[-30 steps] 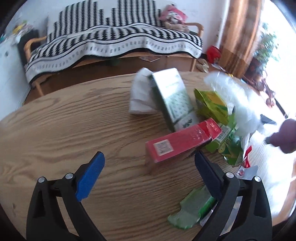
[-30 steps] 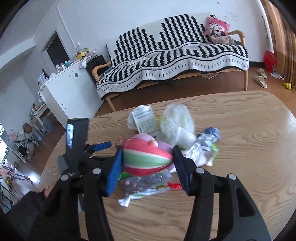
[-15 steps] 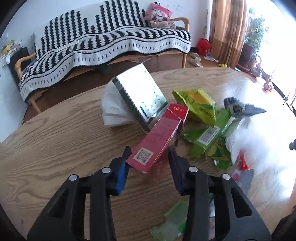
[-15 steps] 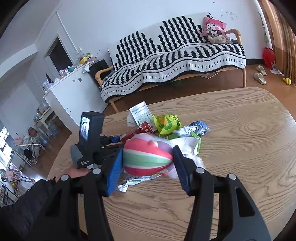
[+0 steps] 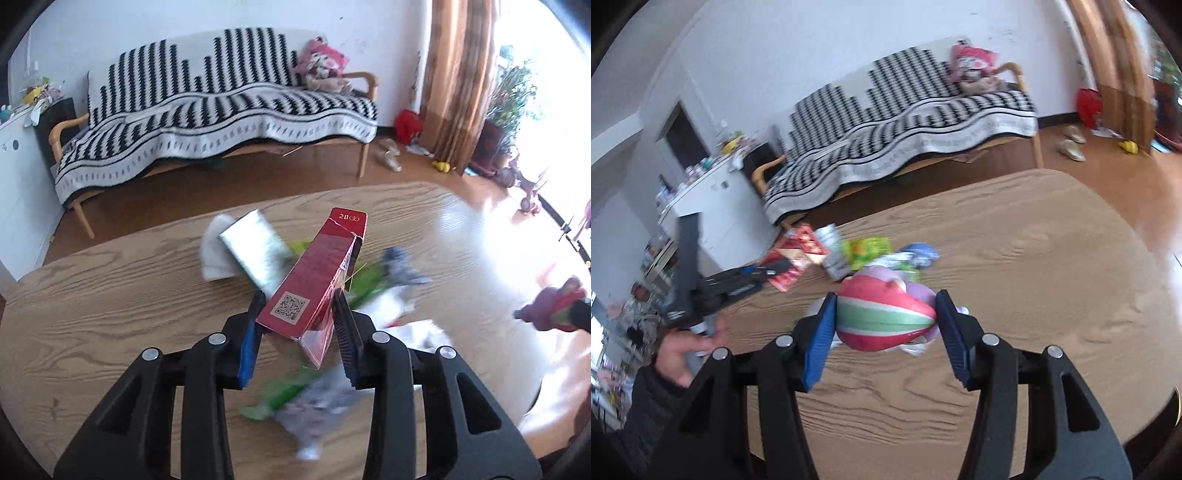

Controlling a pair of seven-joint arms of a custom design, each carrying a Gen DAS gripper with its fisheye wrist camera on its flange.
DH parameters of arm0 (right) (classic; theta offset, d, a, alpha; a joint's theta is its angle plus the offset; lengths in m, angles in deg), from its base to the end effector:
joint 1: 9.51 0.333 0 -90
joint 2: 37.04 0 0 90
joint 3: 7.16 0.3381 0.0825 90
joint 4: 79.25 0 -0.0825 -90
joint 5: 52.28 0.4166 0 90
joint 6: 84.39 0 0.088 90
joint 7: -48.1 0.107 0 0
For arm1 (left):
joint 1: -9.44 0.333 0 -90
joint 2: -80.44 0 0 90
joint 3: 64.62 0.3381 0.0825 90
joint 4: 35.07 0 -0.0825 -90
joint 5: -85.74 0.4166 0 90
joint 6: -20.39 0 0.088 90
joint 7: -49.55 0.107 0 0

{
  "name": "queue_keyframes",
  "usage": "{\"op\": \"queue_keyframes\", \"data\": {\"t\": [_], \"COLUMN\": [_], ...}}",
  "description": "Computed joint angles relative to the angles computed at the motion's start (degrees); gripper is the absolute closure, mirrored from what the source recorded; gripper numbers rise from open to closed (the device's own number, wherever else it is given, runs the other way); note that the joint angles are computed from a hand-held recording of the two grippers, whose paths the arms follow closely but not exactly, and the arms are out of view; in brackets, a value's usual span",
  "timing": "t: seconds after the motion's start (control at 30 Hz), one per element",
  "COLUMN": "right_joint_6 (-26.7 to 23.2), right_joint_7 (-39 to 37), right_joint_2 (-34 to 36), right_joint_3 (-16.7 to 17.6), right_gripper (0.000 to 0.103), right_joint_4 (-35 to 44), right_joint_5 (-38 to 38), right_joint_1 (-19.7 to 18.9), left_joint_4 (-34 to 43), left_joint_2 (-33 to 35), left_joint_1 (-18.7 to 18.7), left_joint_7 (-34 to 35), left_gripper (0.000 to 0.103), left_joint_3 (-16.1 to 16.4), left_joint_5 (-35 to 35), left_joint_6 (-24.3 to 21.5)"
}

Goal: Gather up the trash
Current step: 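Carry the box and ball to the black bin and release them inside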

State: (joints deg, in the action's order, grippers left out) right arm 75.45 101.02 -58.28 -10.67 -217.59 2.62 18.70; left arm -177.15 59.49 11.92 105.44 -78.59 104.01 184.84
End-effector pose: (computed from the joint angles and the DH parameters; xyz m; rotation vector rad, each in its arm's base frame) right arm 0.4631 0.1694 0.5243 -1.7699 1.3315 -0.1254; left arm 0.4787 -0.1228 0.5065 -1.8593 1.6795 -0.7439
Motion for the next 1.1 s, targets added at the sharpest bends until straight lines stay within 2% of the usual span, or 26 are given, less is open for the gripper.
{"op": "queue_keyframes", "data": {"t": [0.07, 0.13, 0.23, 0.37, 0.57, 0.63, 0.8, 0.97, 1.1], "right_joint_6": [0.32, 0.38, 0.17, 0.1, -0.13, -0.47, -3.69, -6.99, -8.44], "right_joint_7": [5.32, 7.49, 13.19, 20.24, 26.33, 28.28, 28.57, 28.14, 27.69], "right_joint_2": [-1.62, -2.78, -4.79, -7.61, -10.16, -10.31, -8.98, -5.42, -3.6], "right_joint_3": [1.16, 0.09, -0.44, -1.46, -4.78, -5.23, -9.41, -10.9, -10.88], "right_gripper": [0.05, 0.05, 0.05, 0.05, 0.05, 0.05, 0.049, 0.049, 0.048], "right_joint_4": [-2.09, -3.7, -6.66, -10.81, -15.32, -16.56, -17.5, -17.11, -16.51], "right_joint_5": [-5.48, -8.03, -14.78, -24.16, -33.92, -37.37, -40.05, -41.16, -40.52], "right_joint_1": [-4.05, -5.53, -10.14, -17.47, -26.13, -30.16, -34.76, -38.14, -39.11], "left_joint_4": [1.04, 2.51, 5.44, 10.6, 19.39, 22.18, 29.96, 36.99, 39.83], "left_joint_2": [0.4, 1.46, 4.44, 10.76, 21.58, 24.85, 33.46, 40.28, 43.07], "left_joint_1": [-1.29, -2.3, -4.86, -10.29, -19.0, -21.58, -27.56, -32.51, -35.2], "left_joint_7": [-0.57, -1.43, -2.74, -3.24, -4.01, -2.98, 1.3, 5.89, 8.14], "left_gripper": [0.067, 0.067, 0.067, 0.067, 0.067, 0.067, 0.067, 0.067, 0.067], "left_joint_3": [-1.05, -2.65, -4.79, -6.77, -7.79, -7.7, -7.49, -6.29, -4.83], "left_joint_5": [-0.51, -0.09, 0.69, 1.44, 4.27, 3.47, 0.08, -2.91, -5.17], "left_joint_6": [0.52, 0.82, 1.38, 1.31, 0.94, 0.73, -0.15, -1.9, -2.96]}}
